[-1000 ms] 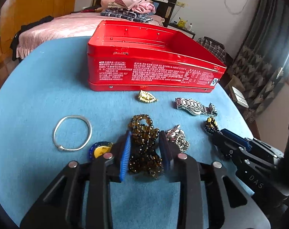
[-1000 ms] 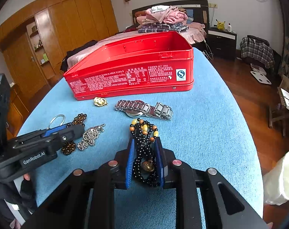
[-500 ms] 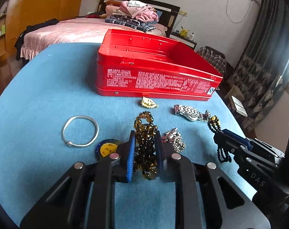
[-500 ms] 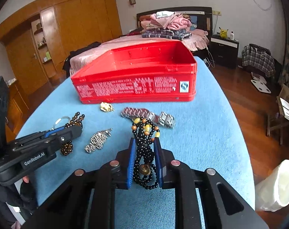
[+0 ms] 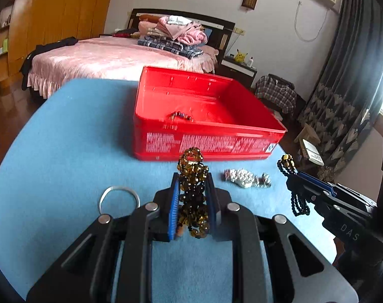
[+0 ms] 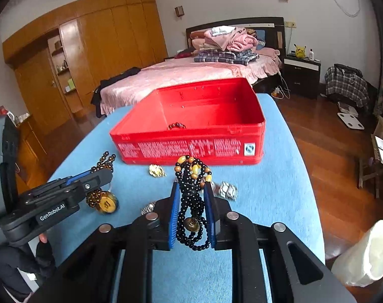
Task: Organize jewelry
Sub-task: 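Carry the necklace and strand into the red tin and open both tools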
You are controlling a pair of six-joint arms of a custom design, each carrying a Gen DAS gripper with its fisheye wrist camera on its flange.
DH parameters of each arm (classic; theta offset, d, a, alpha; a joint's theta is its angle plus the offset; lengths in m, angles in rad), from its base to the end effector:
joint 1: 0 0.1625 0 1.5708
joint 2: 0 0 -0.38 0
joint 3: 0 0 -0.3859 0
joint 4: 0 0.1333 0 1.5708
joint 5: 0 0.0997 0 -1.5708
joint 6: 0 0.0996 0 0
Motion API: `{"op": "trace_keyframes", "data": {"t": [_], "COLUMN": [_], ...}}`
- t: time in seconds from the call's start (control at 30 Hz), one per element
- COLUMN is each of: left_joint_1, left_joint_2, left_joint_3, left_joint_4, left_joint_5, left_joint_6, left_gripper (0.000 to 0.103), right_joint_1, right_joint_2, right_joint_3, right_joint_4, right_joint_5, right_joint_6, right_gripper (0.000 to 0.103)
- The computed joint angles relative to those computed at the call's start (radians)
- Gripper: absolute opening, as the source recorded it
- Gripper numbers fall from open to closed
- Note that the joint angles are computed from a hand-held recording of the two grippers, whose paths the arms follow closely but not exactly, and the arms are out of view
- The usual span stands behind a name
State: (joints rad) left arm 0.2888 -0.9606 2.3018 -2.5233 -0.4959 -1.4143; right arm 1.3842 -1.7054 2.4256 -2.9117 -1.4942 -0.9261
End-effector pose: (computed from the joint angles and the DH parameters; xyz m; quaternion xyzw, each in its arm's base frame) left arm -0.3012 -0.3199 0.0165 0.0429 0.8475 -0.4533 0.2727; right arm 0.0684 -0.3975 0.2617 0.3548 -0.8830 0.2784 0.1302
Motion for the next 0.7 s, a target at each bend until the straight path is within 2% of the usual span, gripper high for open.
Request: {"op": "trace_keyframes", "data": {"t": [0.2,0.47,0.6,0.7], "left_joint_1": [0.006,0.030,0.055,0.079], "left_joint_2": [-0.006,0.013,0.039,0.072], "left_joint_3": [-0.028,-0.078,-0.113,-0.150], "left_joint_4": [-0.013,-0.103,-0.208,-0.338], "left_joint_5": [0.041,0.101,0.126,0.145], "left_joint_6": [0.054,0.183,0.300,0.440], "left_gripper": [0.018,0.018,0.018,0.018], "right_joint_1": [0.042,0.093,0.112,0.123], "right_joint_2": [0.019,0.072,0.113,0.148], "right_joint_3": [-0.040,-0.107,-0.148,-0.179], "right_joint_4": [0.011,-0.004,-0.021,-0.034], "right_joint_5": [0.001,0.008,0.016,0.019], "right_joint_6": [0.025,0.069,0.092,0.108], "right_gripper": [0.019,0.019,0.019,0.019]}}
